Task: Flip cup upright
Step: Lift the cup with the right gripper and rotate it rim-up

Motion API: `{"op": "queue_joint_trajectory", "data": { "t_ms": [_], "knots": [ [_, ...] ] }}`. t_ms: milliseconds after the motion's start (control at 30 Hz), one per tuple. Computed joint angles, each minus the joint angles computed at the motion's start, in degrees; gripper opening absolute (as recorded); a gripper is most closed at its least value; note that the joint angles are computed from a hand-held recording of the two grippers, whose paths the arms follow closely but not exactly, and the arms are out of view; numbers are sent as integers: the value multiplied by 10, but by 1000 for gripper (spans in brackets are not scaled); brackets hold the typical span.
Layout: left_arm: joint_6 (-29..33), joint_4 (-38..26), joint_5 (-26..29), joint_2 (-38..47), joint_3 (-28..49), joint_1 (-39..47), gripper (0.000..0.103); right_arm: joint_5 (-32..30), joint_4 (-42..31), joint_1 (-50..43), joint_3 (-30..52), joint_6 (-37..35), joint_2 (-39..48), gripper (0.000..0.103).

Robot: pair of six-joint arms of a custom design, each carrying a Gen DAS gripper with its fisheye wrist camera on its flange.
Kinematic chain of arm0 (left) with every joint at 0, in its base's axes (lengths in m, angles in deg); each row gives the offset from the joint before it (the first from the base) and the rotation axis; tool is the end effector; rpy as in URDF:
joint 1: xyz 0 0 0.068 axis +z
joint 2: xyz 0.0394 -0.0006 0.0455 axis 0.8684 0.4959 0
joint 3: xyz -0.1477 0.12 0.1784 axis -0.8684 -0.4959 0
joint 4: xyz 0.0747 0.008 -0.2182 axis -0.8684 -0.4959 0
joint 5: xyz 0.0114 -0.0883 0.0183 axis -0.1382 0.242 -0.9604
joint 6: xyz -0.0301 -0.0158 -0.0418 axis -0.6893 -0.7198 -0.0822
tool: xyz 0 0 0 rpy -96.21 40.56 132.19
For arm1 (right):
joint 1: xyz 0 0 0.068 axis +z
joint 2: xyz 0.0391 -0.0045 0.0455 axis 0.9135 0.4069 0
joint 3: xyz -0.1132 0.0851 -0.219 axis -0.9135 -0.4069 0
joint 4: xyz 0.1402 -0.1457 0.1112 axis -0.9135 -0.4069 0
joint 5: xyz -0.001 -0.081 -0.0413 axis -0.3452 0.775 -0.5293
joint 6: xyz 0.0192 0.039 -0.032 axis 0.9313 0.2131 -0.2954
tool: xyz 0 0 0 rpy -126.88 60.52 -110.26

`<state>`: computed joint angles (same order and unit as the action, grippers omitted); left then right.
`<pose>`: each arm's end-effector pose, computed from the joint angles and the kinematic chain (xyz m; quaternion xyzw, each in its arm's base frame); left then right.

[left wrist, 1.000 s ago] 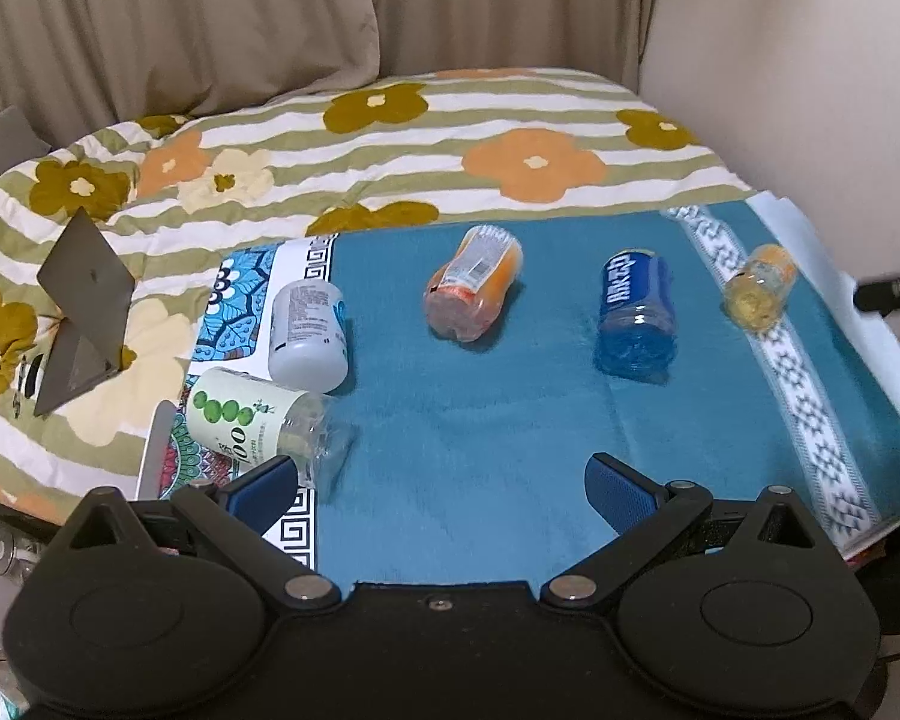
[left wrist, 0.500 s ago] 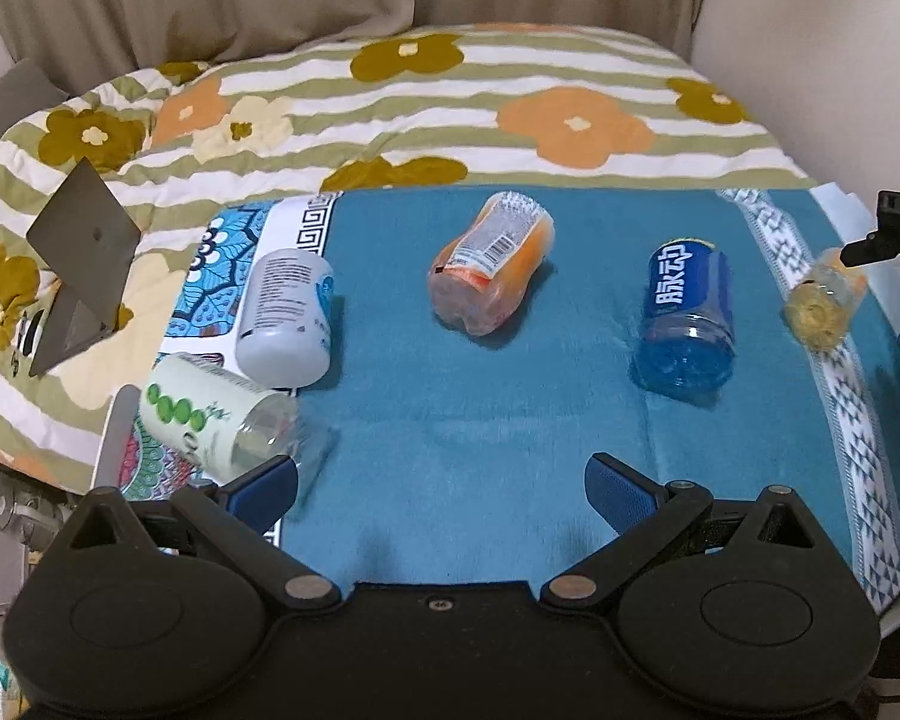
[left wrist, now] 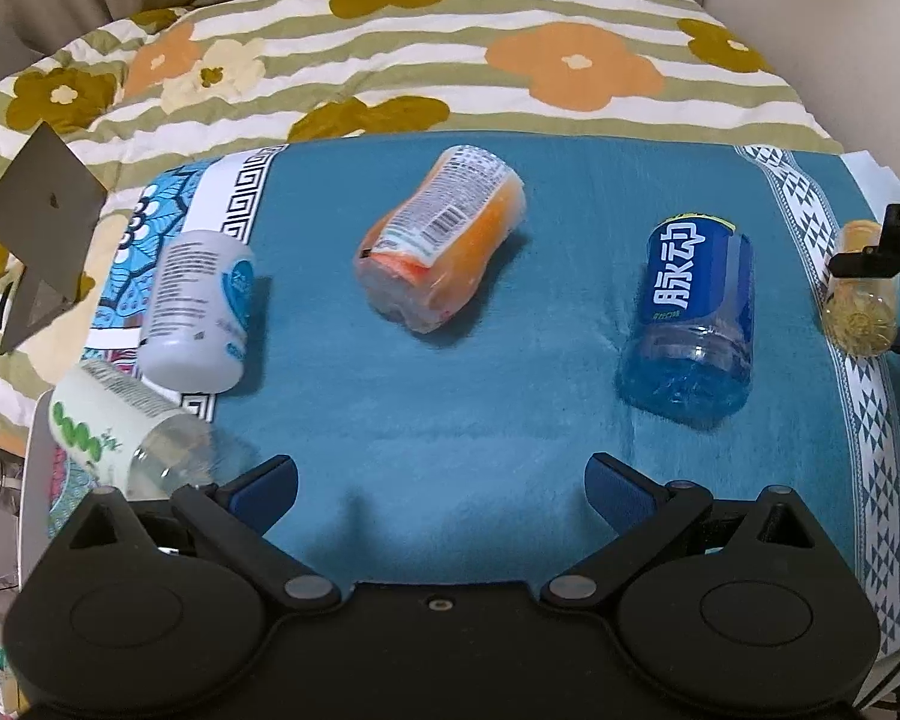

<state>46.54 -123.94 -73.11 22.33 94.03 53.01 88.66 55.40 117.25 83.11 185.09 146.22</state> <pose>0.1792 -0.0226 0.2042 0.1704 0.9674 0.0112 0.1869 0.1534 0.1726 0.1469 0.4624 0.8469 0.1684 0.2017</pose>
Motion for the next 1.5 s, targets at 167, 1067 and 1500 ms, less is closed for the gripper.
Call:
{"op": "queue_joint_trajectory", "data": {
  "t_ms": [167,1067,1500],
  "knots": [
    [-18,9,-10,16,3,-22,103,0,7,-2,-1,-10,-1,75],
    [318,-151,187,-104,30,391,103,86,-298,242,389,0,160,74],
    [522,-167,229,-49,14,582,103,32,-347,298,603,-30,386,74]
  ]
}}
